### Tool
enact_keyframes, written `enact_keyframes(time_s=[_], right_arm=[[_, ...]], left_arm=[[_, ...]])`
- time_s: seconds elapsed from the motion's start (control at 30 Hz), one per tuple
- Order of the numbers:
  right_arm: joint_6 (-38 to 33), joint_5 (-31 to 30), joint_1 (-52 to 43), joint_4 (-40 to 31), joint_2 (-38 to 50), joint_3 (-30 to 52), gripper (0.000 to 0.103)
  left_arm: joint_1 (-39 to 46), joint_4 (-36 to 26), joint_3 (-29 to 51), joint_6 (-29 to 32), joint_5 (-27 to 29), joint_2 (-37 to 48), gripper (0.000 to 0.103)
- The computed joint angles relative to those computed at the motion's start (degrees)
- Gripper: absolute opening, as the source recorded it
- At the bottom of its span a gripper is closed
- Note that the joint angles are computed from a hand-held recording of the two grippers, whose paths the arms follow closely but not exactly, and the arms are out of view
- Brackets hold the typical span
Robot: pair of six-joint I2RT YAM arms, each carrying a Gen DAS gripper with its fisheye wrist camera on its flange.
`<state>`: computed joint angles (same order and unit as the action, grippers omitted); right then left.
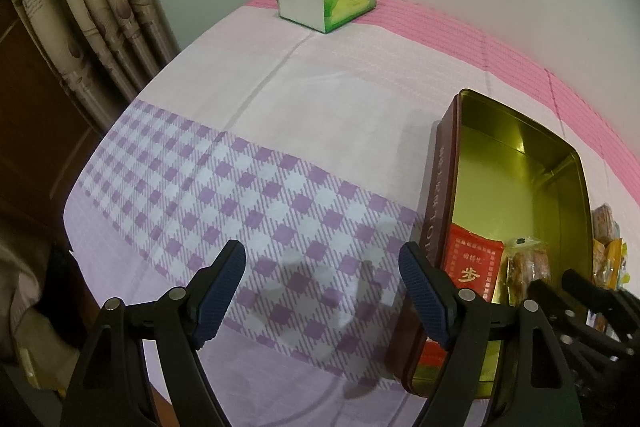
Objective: Organize snacks
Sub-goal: 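Carry the orange snack bag into the gold tin and open the right gripper, then grasp the teal-and-navy soda cracker pack with the right gripper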
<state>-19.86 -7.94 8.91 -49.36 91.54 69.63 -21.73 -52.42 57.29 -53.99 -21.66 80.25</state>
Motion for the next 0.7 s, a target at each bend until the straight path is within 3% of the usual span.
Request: enact_keyframes(time_s=[0.23, 0.57, 0.7], right_arm=[[-7.09, -8.94, -8.06, -8.07, -3.39, 4.44, 0.047], [-19.27, -6.29, -27.69, -13.61, 2.24, 15.42, 0.055], [-23.05, -4.38, -32.63, -12.84, 4.45, 15.14, 0.055]], left_arm=[[-0.13, -0.44, 0.35, -0.21, -0.36, 0.13, 0.079], [-0.47, -0.51, 0.74, -0.28, -0.44, 0.68, 0.079], [-0.92, -0.86, 1.18, -0.2, -0.86, 1.37, 0.079]])
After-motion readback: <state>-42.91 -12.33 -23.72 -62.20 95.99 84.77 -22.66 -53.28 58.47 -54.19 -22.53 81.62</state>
